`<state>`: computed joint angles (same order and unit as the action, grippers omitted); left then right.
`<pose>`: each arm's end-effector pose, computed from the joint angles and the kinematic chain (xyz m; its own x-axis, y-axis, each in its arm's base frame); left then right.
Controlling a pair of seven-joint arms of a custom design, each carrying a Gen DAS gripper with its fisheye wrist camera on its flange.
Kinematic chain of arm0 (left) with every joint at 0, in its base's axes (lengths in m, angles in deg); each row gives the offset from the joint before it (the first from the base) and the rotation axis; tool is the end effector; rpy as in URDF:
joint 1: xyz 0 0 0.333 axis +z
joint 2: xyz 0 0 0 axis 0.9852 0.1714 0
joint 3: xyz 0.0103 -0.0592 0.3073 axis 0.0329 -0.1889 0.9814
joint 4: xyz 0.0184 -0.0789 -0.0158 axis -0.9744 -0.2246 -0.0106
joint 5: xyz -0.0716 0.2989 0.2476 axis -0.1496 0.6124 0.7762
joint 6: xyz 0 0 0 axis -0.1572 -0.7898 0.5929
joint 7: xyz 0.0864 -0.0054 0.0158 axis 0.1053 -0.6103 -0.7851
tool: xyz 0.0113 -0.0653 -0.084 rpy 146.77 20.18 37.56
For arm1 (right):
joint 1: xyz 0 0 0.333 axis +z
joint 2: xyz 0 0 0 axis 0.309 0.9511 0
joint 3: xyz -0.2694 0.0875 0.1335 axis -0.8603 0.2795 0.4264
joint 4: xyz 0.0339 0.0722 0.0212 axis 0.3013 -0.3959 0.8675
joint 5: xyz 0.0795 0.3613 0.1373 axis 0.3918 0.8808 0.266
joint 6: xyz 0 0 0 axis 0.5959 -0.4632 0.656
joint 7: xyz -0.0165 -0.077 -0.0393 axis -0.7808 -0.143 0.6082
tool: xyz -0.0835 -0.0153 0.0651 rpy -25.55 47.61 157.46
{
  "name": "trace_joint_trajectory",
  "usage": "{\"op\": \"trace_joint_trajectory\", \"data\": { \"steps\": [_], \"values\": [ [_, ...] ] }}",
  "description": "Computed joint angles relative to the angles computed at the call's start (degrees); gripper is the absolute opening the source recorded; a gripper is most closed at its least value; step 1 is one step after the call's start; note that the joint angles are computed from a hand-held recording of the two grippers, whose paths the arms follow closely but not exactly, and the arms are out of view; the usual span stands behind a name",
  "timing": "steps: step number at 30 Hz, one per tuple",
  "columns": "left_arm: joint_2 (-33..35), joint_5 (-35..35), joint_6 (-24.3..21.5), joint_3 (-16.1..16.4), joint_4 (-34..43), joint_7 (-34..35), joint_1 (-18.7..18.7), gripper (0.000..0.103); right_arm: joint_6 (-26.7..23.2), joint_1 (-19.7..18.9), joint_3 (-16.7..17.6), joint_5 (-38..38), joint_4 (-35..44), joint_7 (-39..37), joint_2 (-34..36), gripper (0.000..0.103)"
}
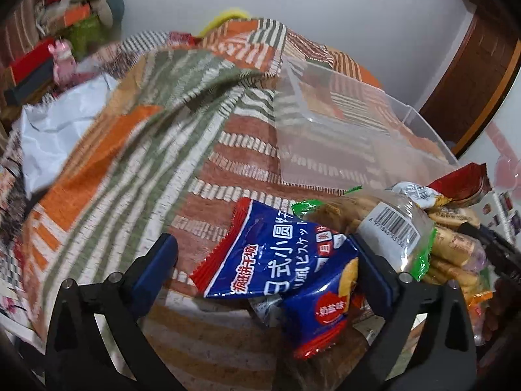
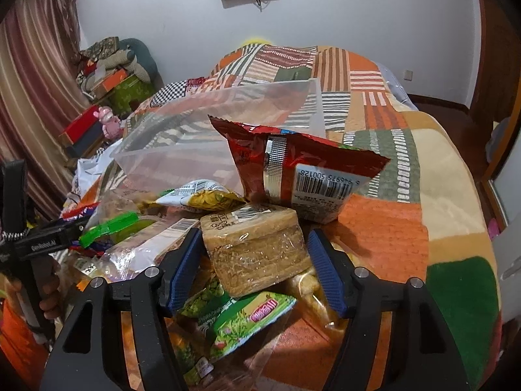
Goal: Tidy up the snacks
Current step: 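Move left gripper to the blue biscuit bag while right gripper reaches the wrapped square cake, then grasp the blue biscuit bag with left gripper while right gripper grasps the square cake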
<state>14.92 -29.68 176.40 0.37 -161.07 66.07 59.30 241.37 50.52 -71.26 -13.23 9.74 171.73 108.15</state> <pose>0.6101 -0.2461 0.3061 0.1907 -0.9430 0.2727 -0.7617 -0.3174 -0.5649 0.6527 0.4320 0.3524 0.4383 -0.8766 -0.1987 -0.7073 -0.2000 -0.6780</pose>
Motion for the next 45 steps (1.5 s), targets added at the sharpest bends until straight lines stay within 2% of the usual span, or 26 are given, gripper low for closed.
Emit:
{"op": "trace_joint_trajectory", "data": {
  "steps": [3, 7, 9, 11, 12, 15, 18, 23, 28, 36, 45],
  "values": [
    [1.25, -3.44, 2.01, -2.64, 0.25, 2.64, 2.87, 0.103, -1.04, 0.0, 0.04, -0.19, 1.37, -0.22, 0.85, 0.068],
    [1.79, -4.01, 2.1, -0.19, 0.68, 3.26, 0.36, 0.103, -1.45, -1.2, 1.68, 0.9, 2.18, -1.56, 1.54, 0.067],
    [1.89, -3.05, 2.91, 1.58, 0.7, 2.63, -1.3, 0.097, -1.03, -0.93, 1.31, 0.94, 1.69, -1.62, 1.29, 0.065],
    [1.54, -2.85, 5.03, 1.73, -0.04, 3.36, -1.47, 0.077, -0.54, -0.79, 1.24, 0.95, 0.96, -1.89, 0.84, 0.062],
    [1.42, -2.93, 6.02, 1.71, -0.29, 4.0, -1.57, 0.072, -0.36, -0.51, 0.98, 0.85, 0.84, -1.79, 0.74, 0.061],
    [0.95, -2.29, 4.47, 4.91, -0.17, 3.17, -5.27, 0.068, 0.56, -0.08, 0.69, 0.61, -0.31, -1.95, 0.06, 0.054],
    [0.08, -1.08, 3.44, 5.37, -0.68, 2.1, -6.07, 0.066, 1.98, 0.5, 0.05, 0.36, -1.94, -1.91, -1.0, 0.054],
    [-2.68, 6.39, 0.5, 8.94, -2.0, -5.11, -9.75, 0.065, 3.89, 0.81, -0.23, 0.25, -4.61, -2.01, -2.95, 0.054],
    [-5.86, 15.26, -1.34, 10.05, -3.34, -12.94, -10.64, 0.065, 6.67, 1.1, -0.34, 0.52, -7.66, -2.12, -5.22, 0.054],
    [-9.96, 25.9, -4.45, 7.91, -3.35, -20.91, -9.15, 0.065, 12.46, 0.49, 1.18, 1.83, -12.15, -4.65, -9.01, 0.054],
    [-10.95, 33.92, -6.23, 2.76, 0.75, -24.56, -5.35, 0.065, 17.12, 1.28, 1.05, 3.93, -12.31, -7.52, -10.19, 0.054]
  ]
}}
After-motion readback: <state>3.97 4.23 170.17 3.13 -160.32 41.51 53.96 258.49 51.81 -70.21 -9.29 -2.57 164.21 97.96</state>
